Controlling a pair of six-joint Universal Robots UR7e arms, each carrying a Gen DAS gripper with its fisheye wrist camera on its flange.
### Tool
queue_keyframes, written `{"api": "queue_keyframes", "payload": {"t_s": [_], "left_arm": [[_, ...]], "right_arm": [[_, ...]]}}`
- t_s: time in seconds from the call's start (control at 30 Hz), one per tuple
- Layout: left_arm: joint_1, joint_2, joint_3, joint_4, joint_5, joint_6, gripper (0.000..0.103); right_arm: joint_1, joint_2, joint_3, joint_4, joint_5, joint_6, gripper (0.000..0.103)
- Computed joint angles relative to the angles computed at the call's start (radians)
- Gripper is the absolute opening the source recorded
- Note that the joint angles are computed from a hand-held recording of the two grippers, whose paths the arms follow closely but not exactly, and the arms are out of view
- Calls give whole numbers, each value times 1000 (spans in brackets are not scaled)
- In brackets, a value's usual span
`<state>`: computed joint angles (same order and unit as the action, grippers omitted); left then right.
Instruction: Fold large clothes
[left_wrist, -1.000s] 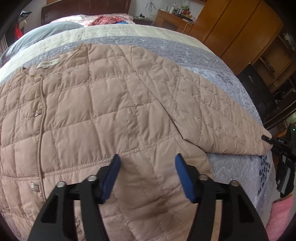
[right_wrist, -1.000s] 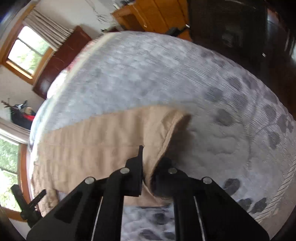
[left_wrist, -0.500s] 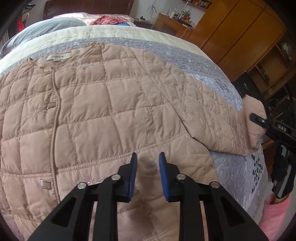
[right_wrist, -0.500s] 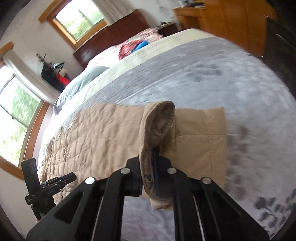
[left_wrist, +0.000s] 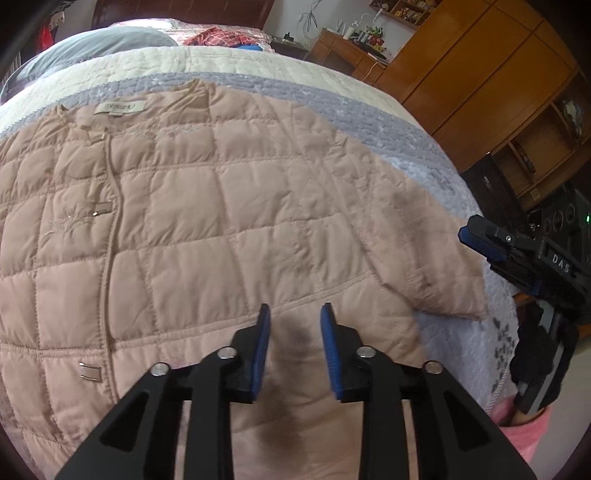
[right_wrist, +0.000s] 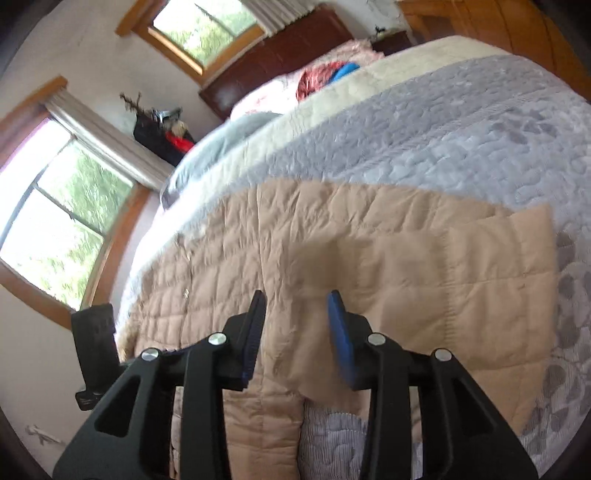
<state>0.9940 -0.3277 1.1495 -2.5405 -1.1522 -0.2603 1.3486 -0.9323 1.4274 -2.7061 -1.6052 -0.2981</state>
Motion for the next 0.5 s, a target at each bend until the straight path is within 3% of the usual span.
{"api": "queue_keyframes", "payload": {"t_s": [0.03,0.13,0.27,0.47,0.5], "left_arm": [[-4,4,-9,2,-7,1,32],[-22,36,-58,20,-31,18,37],[-40,109,-174,66,-88,21,38],[-65,272,-437,239,-70,25,41],[-65,305,-491,276,-70,17,34]], "right_arm": [[1,-5,7,-27,-23,5,35],[6,-19,45,-203,-188,39,35],[1,-26,51,-324,-339,54,35],[-32,-53,56,-305,-333,93,35],[-34,-54,56,-299,-334,92,35]]}}
